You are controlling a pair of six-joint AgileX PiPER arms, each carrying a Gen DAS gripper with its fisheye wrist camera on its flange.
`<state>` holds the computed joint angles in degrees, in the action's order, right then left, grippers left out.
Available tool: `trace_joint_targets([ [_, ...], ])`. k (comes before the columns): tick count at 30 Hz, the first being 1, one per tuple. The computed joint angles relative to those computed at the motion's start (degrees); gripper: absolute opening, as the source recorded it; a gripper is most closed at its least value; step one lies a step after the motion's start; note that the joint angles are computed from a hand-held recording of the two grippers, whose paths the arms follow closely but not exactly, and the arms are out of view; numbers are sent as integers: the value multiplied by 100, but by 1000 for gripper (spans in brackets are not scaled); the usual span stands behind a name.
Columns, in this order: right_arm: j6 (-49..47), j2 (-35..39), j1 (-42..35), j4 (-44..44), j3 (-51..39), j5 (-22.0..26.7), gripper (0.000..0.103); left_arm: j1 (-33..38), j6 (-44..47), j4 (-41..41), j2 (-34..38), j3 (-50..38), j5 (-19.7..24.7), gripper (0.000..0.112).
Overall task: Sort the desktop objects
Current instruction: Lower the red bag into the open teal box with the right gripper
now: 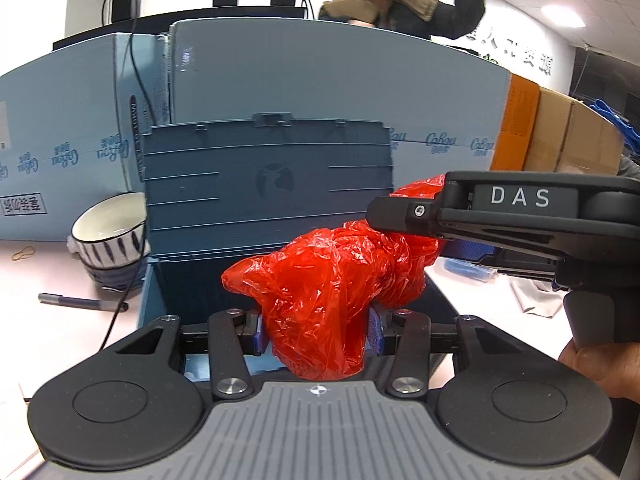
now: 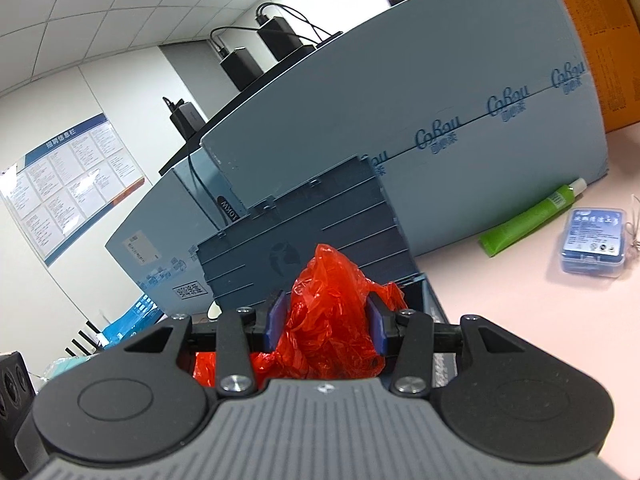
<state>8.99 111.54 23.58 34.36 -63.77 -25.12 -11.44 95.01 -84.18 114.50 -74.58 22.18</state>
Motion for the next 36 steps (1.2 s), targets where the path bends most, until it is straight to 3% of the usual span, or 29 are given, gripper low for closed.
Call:
trace_joint_targets([
  [12, -137, 272, 4, 17, -449, 300, 47, 116, -611, 670, 218, -351, -44, 40],
  [22, -1364, 426, -29, 1213, -1103, 959, 47, 150, -1611, 1669, 373, -789, -59, 40],
  [31, -3559, 532, -31, 3303, -1698, 1277, 47, 193, -2143, 2095, 479, -1159, 25, 40],
  [36, -3637, 545, -8, 3358, -1746, 1253, 47, 211, -2131, 2053, 483, -1186, 19, 40],
])
